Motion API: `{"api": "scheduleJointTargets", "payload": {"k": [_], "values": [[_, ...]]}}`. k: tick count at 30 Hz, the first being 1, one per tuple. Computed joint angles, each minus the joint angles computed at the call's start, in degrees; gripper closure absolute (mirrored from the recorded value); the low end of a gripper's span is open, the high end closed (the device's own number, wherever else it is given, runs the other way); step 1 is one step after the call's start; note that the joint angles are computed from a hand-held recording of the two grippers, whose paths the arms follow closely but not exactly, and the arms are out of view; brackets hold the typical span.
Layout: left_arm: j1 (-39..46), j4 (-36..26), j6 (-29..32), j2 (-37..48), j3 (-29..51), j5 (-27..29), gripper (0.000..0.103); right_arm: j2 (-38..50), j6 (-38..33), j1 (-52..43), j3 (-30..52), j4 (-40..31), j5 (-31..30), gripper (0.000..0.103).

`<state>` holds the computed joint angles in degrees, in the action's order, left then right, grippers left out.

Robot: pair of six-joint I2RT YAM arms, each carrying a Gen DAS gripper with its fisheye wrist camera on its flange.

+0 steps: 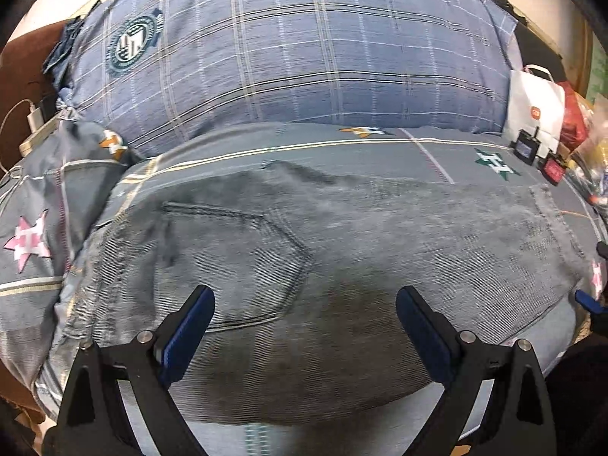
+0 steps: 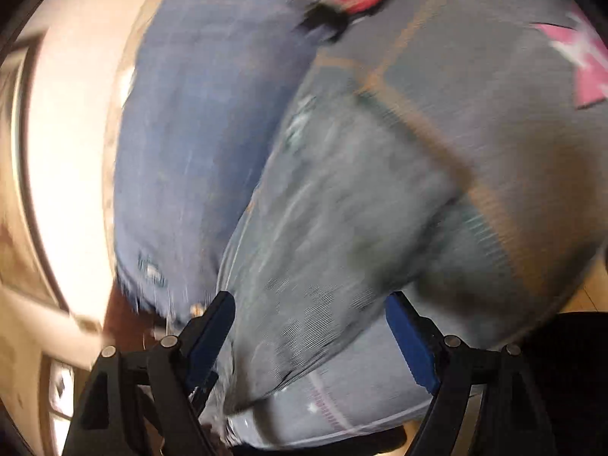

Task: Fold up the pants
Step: 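Grasp the grey jeans leg hem with the right tool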

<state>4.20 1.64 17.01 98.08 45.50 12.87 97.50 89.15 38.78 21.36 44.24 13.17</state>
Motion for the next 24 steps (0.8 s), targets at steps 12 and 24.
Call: {"api": "scheduleJointTargets", "payload": {"k": [12, 24], "values": [[-5.3, -2.2, -2.7, 2.0, 2.5, -1.5, 0.006, 4.8, 0.0, -7.9, -2.4, 8.3, -4.6, 0.019], [-12.5, -4.2, -3.0, 5.9, 6.7, -3.4, 0.006, -0.9, -4.5, -7.1, 4.6, -14.6, -0.1, 0.028]]}}
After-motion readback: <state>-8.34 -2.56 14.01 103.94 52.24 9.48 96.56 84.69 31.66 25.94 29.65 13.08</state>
